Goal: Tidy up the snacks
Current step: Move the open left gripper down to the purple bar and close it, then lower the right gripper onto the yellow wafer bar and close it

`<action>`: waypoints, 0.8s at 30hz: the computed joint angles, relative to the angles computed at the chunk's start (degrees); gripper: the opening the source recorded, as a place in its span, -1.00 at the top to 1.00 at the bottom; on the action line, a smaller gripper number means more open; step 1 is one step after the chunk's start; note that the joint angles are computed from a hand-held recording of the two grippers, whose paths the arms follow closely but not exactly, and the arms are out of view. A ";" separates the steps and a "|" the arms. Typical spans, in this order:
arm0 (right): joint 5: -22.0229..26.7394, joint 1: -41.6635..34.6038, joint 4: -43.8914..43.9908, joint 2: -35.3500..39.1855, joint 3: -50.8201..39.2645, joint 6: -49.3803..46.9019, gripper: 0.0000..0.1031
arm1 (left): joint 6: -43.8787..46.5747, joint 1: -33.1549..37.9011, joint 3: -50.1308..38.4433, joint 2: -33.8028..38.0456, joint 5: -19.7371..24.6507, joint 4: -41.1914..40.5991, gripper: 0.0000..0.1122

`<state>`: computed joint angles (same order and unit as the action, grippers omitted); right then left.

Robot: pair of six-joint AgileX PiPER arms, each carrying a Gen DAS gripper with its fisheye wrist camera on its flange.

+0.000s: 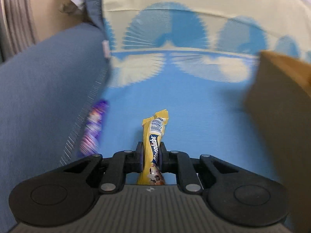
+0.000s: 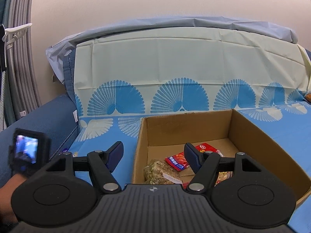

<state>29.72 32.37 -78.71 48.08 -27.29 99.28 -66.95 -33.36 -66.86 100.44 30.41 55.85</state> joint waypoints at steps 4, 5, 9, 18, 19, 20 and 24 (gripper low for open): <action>3.12 3.56 -0.43 -0.18 0.04 0.56 -0.37 | -1.97 -2.18 5.18 -5.17 -3.94 -1.08 -0.31; 3.59 4.18 0.03 -0.25 -0.11 0.15 -0.37 | -6.45 -2.95 5.68 -6.18 -2.79 4.38 -0.35; 6.45 7.61 0.73 -0.82 -0.16 -0.18 -0.37 | -11.18 -4.57 -0.06 0.07 10.08 17.15 0.32; 2.84 6.33 1.70 -0.26 -0.41 -3.43 -0.37 | 7.43 -1.60 -25.08 26.74 31.37 14.11 0.23; 2.67 6.54 1.16 -0.06 -0.37 -3.46 -0.37 | 7.14 -2.19 -24.84 27.61 32.36 16.40 0.25; 2.49 6.77 0.60 0.11 -0.25 -3.43 -0.37 | 7.59 -2.26 -24.91 27.82 32.65 16.40 0.50; 0.41 6.85 1.06 0.32 -0.21 -5.60 -0.37 | 6.90 -0.46 -20.35 22.81 27.74 14.11 0.68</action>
